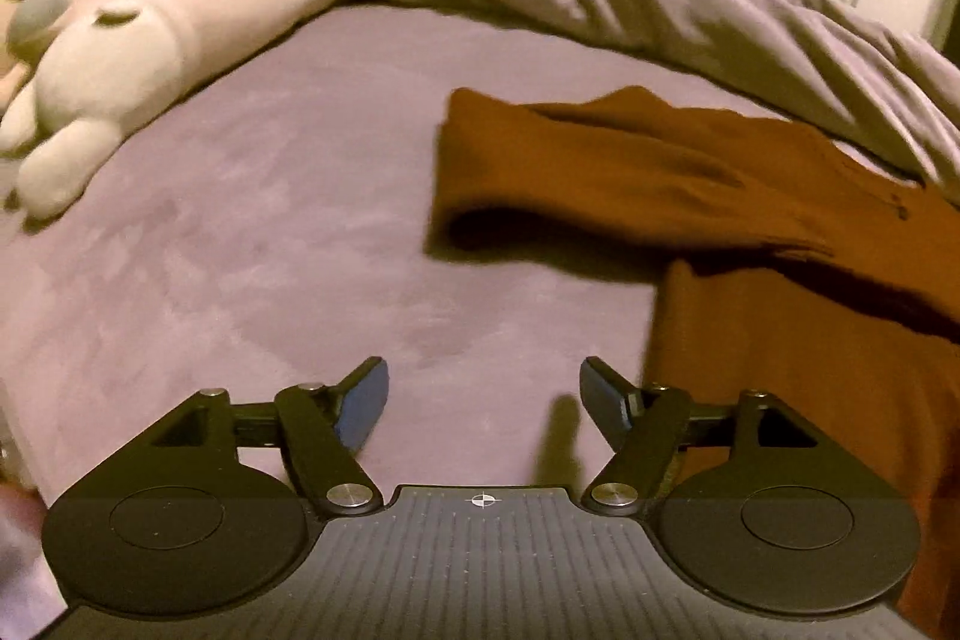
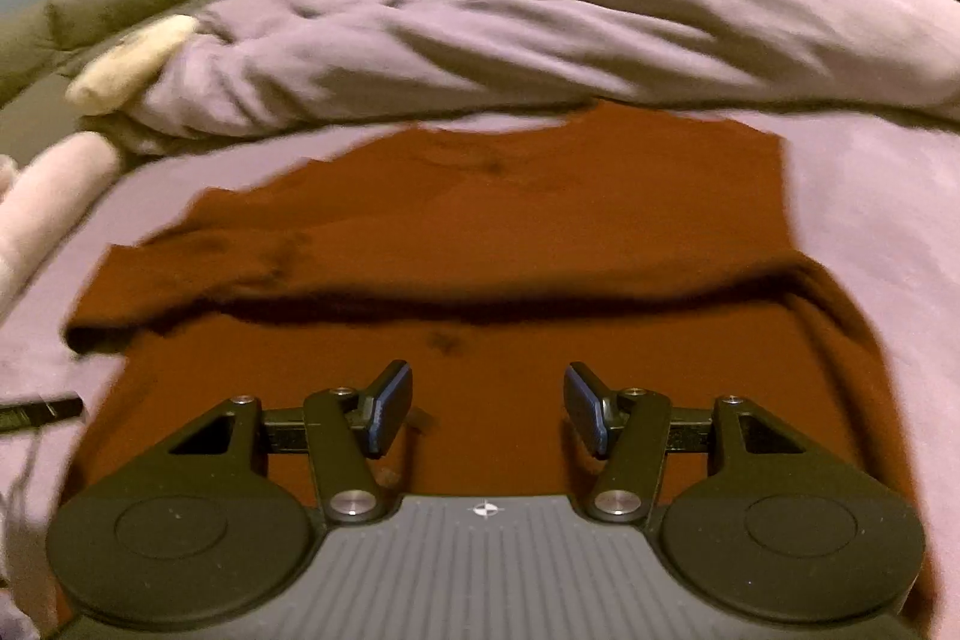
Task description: Fold small clothes
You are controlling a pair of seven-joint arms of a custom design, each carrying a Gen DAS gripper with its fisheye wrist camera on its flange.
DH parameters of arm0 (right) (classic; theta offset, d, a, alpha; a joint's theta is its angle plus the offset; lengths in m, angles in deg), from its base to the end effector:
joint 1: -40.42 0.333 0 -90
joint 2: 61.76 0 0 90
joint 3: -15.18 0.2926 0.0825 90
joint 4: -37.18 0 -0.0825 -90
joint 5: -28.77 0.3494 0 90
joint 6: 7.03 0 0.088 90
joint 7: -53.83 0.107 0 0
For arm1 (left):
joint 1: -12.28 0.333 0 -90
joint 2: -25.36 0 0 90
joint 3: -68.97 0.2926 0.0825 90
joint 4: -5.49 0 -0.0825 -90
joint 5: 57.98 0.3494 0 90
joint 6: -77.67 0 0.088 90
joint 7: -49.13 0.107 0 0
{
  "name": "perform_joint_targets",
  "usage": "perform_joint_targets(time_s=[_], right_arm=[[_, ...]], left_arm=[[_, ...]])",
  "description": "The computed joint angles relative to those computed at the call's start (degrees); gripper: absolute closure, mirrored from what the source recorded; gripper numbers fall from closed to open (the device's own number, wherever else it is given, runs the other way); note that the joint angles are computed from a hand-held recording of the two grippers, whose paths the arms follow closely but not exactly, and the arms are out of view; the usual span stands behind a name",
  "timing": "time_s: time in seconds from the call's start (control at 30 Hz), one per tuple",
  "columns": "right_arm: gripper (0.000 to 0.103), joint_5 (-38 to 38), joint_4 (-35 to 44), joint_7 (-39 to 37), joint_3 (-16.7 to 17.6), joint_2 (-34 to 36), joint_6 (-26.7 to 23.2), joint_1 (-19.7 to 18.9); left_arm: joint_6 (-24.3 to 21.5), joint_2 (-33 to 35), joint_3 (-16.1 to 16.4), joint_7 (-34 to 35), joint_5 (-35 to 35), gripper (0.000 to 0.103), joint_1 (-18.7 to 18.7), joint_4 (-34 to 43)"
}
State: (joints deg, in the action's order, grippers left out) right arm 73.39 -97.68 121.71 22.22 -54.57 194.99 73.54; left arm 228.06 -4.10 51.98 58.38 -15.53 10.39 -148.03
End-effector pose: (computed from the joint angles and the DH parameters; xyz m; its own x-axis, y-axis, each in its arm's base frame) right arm 0.4437 0.2608 0.3884 0.2724 -0.9504 -0.1503 -0.5882 -0.0409 -0.8077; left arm 0.3632 -0.1409 0.4284 0.4653 -0.8839 0.0465 -0.6431 -0.3737 -0.6684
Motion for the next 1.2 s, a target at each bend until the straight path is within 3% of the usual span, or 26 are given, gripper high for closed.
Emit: perform_joint_targets(time_s=[0.1, 0.17, 0.23, 0.27, 0.33, 0.37, 0.47, 0.6, 0.67, 0.73, 0.77, 0.83, 0.93, 1.0, 1.2], right_arm=[[0.048, 3.27, 8.19, -5.93, -2.66, 4.57, -2.98, 3.82], [0.049, -0.94, 12.20, -2.67, -1.50, 7.15, -6.25, 1.93], [0.052, -1.63, 16.47, -1.17, -4.41, 9.67, -9.94, 4.18], [0.053, -2.44, 18.58, -0.01, -4.05, 10.96, -11.86, 3.47], [0.053, -3.11, 22.00, 1.62, -0.72, 13.10, -15.01, -0.19], [0.053, -2.77, 23.68, 1.38, 3.08, 14.24, -16.35, -3.82], [0.053, -1.95, 27.82, 1.92, 9.70, 17.36, -20.88, -10.40], [0.053, -5.06, 30.66, 3.64, 12.06, 19.93, -21.16, -11.88], [0.056, -5.39, 32.05, 2.28, 15.58, 21.12, -22.07, -14.61], [0.067, -7.33, 33.12, 2.81, 14.28, 22.03, -22.43, -13.26], [0.072, -8.78, 33.57, 3.80, 12.49, 22.32, -22.39, -11.75], [0.094, -10.13, 33.69, 4.34, 12.41, 22.59, -21.97, -11.82], [0.097, -8.62, 31.52, 0.35, 19.20, 21.70, -18.81, -17.48], [0.097, -9.61, 29.05, -1.36, 21.47, 20.33, -15.12, -19.17], [0.097, -13.50, 17.01, 0.90, 21.67, 11.94, -2.84, -21.81]], left_arm=[[-1.08, -1.65, -0.12, -1.76, -0.24, 0.025, 0.51, -1.29], [-2.63, -1.92, -0.34, -2.22, -0.30, 0.025, 0.68, -1.32], [-3.37, -2.01, -0.10, -2.58, -0.17, 0.025, 0.89, -1.61], [-3.91, -1.64, -0.11, -2.65, 0.07, 0.025, 1.12, -1.47], [-6.11, -1.50, -0.43, -2.62, 0.44, 0.023, 1.15, -1.21], [-6.97, -1.36, -0.83, -2.90, 1.34, 0.019, 1.33, -1.04], [-9.61, 0.48, -1.72, -3.70, 3.56, 0.017, 1.25, 0.45], [-12.65, 2.99, -1.76, -5.50, 5.62, 0.016, -0.10, 2.35], [-13.43, 3.62, -1.30, -6.44, 6.16, 0.016, -0.79, 2.79], [-14.17, 4.02, -0.76, -6.63, 6.37, 0.015, -1.51, 3.12], [-14.34, 4.10, -0.48, -6.63, 6.47, 0.015, -1.82, 3.17], [-14.93, 4.20, -0.14, -6.33, 6.45, 0.015, -2.43, 3.38], [-16.20, 4.36, -0.02, -5.96, 6.07, 0.015, -3.26, 3.86], [-17.15, 4.36, 0.05, -5.72, 5.57, 0.015, -3.74, 4.29], [-19.62, 4.23, -0.36, -4.64, 5.00, 0.016, -5.17, 5.83]])
